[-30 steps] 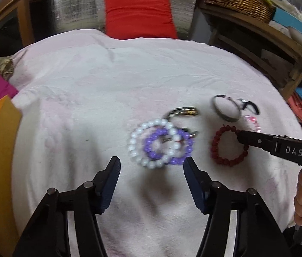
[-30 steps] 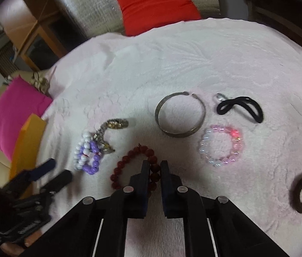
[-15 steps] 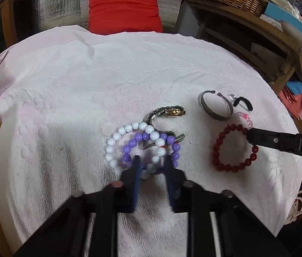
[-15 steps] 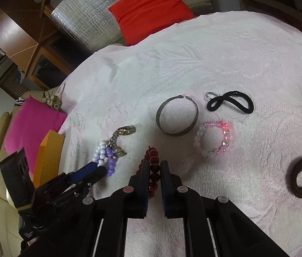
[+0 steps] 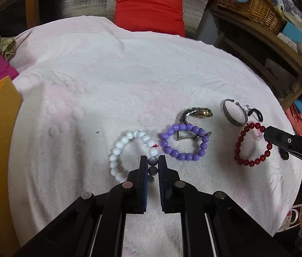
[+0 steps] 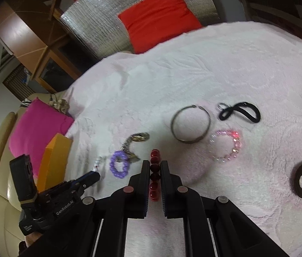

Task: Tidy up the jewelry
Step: 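Grasp the white pearl bracelet with the left tool while the right tool lifts the red bracelet, then drop the red bracelet into the orange box with the right tool while the left drops the pearl bracelet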

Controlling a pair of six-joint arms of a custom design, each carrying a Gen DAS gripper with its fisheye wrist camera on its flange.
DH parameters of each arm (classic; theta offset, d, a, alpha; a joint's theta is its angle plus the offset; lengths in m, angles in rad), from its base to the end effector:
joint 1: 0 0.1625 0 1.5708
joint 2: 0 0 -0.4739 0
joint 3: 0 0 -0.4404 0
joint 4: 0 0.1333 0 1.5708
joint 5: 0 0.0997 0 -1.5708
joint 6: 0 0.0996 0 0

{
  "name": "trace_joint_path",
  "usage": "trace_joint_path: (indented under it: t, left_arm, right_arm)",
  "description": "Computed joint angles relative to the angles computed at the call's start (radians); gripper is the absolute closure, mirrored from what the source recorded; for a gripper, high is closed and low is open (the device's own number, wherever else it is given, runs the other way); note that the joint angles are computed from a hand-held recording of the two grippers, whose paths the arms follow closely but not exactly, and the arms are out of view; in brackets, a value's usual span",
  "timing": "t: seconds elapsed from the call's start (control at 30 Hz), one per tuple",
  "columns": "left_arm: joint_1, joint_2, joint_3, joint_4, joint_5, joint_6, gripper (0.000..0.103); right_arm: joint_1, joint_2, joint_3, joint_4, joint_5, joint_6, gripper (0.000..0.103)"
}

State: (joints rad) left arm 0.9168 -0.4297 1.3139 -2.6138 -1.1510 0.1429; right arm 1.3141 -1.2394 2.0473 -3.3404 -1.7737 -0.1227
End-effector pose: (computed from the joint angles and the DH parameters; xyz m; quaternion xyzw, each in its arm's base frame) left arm -0.3626 -0.7588 -0.0547 0.3630 0.9050 -0.1276 0.1813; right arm -0.0417 -0.6048 0.3182 -0.1058 -0.8769 0.4350 0.1750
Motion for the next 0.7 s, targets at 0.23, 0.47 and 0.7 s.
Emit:
trace_joint_path:
  t: [0.23,0.47,0.7]
  left_arm:
    - [-0.004,-0.062,0.075,-0.084,-0.036,0.010,0.094]
    - [-0.020,-0.152,0.182,-0.213,-0.090,0.008,0.094]
    - [-0.038,-0.282,0.316,-0.362,-0.043,0.014,0.094]
  right_arm:
    - [0.028,0.016,0.009,-0.060,0.038,-0.044,0.093]
    - [0.060,0.043,0.017,-0.123,0.074,-0.081,0.093]
    - [0.114,0.095,-0.016,-0.113,0.121,-0.097,0.093]
